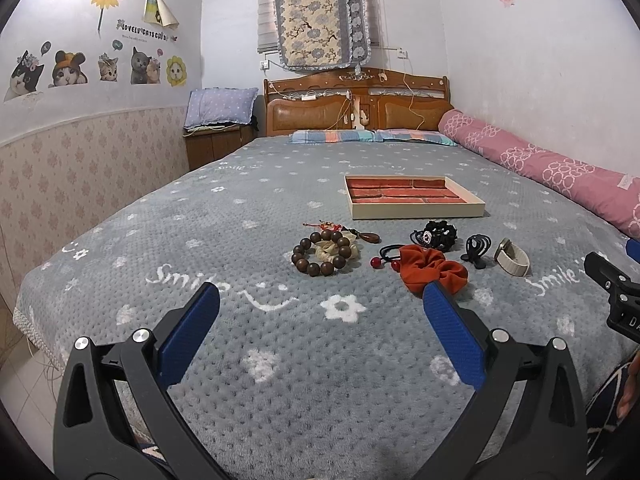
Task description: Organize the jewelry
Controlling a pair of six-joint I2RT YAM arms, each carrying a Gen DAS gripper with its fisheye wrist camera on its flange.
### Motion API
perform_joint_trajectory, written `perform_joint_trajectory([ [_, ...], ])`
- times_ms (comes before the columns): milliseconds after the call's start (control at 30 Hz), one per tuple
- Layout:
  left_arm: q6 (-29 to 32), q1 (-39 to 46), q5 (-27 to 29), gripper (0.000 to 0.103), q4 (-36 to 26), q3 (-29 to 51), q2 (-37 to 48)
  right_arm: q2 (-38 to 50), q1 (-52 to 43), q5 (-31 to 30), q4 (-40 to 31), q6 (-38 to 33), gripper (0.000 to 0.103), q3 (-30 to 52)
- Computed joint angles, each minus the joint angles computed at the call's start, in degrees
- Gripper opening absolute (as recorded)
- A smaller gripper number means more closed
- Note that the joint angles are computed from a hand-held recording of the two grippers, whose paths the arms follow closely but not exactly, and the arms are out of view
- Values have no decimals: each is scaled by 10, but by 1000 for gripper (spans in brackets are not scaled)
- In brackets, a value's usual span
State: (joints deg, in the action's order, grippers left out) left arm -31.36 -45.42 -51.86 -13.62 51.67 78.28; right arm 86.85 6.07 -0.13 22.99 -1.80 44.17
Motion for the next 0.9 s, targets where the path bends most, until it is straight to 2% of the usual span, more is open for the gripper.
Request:
perform_joint_trajectory([
  [367,38,57,46,98,14,19,21,61,1,3,-28,-8,99,60],
  [467,65,94,79,98,23,32,25,96,-7,-3,-65,1,99,111],
  [767,133,210,182,98,20,125,97,209,-1,47,-147,-17,99,274],
  [900,156,256,243,98,14,180,147,282,-25,13,-242,-2,99,398],
])
